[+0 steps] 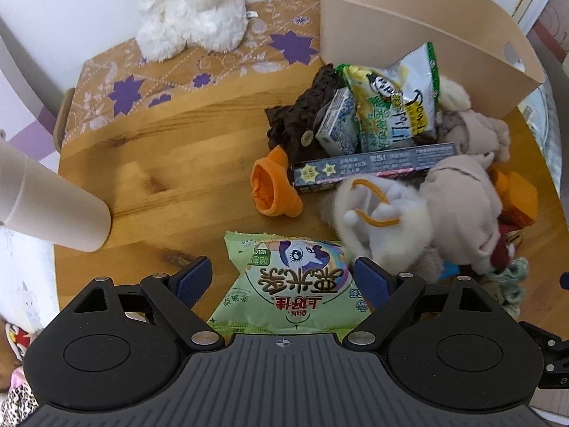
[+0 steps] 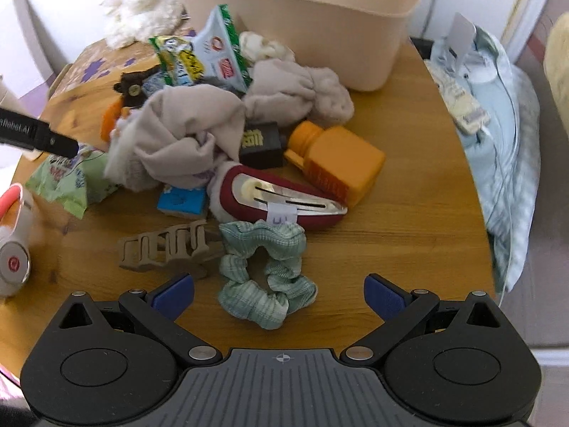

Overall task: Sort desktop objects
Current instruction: 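Grasp the green snack bag with the left gripper while the right grasps the green scrunchie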

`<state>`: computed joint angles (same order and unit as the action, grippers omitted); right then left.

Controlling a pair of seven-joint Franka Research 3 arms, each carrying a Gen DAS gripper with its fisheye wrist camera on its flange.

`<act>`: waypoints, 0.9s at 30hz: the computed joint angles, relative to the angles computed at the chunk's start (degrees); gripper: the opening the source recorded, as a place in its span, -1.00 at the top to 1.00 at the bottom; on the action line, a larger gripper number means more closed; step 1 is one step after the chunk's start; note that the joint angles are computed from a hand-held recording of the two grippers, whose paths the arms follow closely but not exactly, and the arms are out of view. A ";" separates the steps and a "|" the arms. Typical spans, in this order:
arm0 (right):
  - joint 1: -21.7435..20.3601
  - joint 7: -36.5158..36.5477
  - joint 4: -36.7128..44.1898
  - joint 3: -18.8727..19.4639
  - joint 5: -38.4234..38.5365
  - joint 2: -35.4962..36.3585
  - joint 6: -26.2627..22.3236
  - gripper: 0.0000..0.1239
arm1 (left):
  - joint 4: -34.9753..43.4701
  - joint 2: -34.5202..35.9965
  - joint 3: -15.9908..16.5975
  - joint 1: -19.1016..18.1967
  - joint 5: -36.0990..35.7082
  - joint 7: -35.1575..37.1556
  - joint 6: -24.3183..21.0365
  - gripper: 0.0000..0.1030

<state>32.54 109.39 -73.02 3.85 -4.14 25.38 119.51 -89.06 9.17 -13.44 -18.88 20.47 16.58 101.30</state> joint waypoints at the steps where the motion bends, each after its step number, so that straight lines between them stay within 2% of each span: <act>1: 0.23 0.24 -0.45 -0.20 -0.61 -0.02 0.58 -0.66 | -0.19 0.16 0.02 0.04 -0.07 0.14 0.06 -0.72; 4: 0.96 -0.38 0.01 -0.62 -2.92 0.86 0.61 -0.66 | -1.90 -0.14 0.08 0.17 0.12 0.13 1.91 -0.72; 11: 1.42 -0.90 0.94 -1.13 -4.03 3.02 0.53 -0.66 | -2.33 2.03 0.14 -0.11 0.90 1.61 2.44 -0.72; 19: 1.76 0.00 -0.87 -1.53 -4.84 3.72 3.04 -0.64 | -5.15 1.41 0.63 0.71 -0.80 -0.45 6.87 -0.72; 24: 1.82 1.00 -2.01 -1.65 -4.69 3.95 5.54 -0.51 | -8.28 -0.47 0.46 1.14 -0.83 -2.03 9.82 -0.70; 27: 1.67 0.62 -3.38 -1.47 -4.52 3.40 7.43 -0.42 | -8.58 -0.69 0.22 0.96 -0.44 -2.36 9.92 -0.59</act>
